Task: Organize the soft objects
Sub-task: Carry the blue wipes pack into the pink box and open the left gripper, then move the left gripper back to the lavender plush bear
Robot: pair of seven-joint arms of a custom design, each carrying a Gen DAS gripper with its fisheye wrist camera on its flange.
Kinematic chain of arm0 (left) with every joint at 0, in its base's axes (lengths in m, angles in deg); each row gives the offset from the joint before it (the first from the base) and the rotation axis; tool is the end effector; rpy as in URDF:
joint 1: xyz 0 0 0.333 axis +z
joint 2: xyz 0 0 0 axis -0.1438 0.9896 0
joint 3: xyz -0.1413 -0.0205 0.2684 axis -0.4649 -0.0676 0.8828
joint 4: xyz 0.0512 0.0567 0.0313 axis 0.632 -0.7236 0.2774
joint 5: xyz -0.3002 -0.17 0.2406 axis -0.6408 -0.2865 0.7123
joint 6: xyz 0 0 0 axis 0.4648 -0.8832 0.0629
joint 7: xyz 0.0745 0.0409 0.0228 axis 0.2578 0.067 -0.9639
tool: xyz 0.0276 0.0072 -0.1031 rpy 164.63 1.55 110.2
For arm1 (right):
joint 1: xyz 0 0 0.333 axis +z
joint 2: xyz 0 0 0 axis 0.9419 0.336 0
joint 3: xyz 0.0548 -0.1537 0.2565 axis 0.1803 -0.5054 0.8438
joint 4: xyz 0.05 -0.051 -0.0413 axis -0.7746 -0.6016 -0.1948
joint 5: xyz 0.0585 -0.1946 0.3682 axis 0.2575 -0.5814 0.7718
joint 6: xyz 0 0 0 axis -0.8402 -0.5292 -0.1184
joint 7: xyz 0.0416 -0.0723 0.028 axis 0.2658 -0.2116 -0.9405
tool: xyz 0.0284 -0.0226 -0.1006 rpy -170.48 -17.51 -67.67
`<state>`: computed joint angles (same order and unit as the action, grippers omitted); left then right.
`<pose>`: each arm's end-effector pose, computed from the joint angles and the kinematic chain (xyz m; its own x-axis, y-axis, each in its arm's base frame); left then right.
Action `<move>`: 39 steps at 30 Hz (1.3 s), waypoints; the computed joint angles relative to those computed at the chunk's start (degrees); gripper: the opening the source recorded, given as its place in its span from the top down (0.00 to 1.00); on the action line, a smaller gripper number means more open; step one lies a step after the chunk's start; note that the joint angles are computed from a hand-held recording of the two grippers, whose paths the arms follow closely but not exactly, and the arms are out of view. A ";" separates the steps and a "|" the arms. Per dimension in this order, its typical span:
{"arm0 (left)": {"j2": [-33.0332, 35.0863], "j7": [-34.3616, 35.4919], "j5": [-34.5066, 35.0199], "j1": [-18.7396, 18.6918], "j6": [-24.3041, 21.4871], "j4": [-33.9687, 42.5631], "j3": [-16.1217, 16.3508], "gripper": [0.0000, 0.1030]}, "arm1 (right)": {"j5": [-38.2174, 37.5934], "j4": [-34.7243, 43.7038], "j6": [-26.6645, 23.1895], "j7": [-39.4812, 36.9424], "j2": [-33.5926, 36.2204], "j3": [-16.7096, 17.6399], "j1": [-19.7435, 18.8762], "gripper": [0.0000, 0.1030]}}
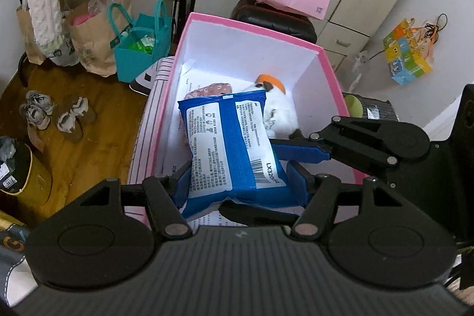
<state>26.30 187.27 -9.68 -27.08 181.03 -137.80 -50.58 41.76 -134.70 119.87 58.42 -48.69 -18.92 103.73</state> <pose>0.5165 -0.3243 0.4827 -0.5242 -0.8076 0.2701 -0.7645 0.3066 -0.5671 0.4384 0.2578 0.4638 0.4997 -0.8541 -0.1446 -0.5936 -0.2161 -0.7752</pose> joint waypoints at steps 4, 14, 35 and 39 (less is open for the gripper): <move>-2.16 1.64 1.73 -0.68 6.38 -3.71 -0.05 0.34 | -10.16 0.41 -1.74 8.28 0.47 7.89 -9.31 0.41; -8.29 10.42 -3.20 -4.22 7.11 -8.31 3.77 0.33 | -30.79 -3.81 -7.24 27.86 -8.46 16.90 -20.80 0.40; -28.77 17.25 -6.03 -16.85 6.56 -21.77 11.92 0.29 | -37.68 -11.96 -26.96 42.18 -34.45 17.36 -14.53 0.36; -31.57 15.72 -3.59 -18.59 6.96 -23.92 11.61 0.28 | -38.05 -14.16 -29.41 43.98 -39.95 18.57 -13.68 0.36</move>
<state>-5.28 202.98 -13.28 -45.67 187.99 -161.72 -38.98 3.72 -148.86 90.46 102.39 -88.64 -0.35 90.05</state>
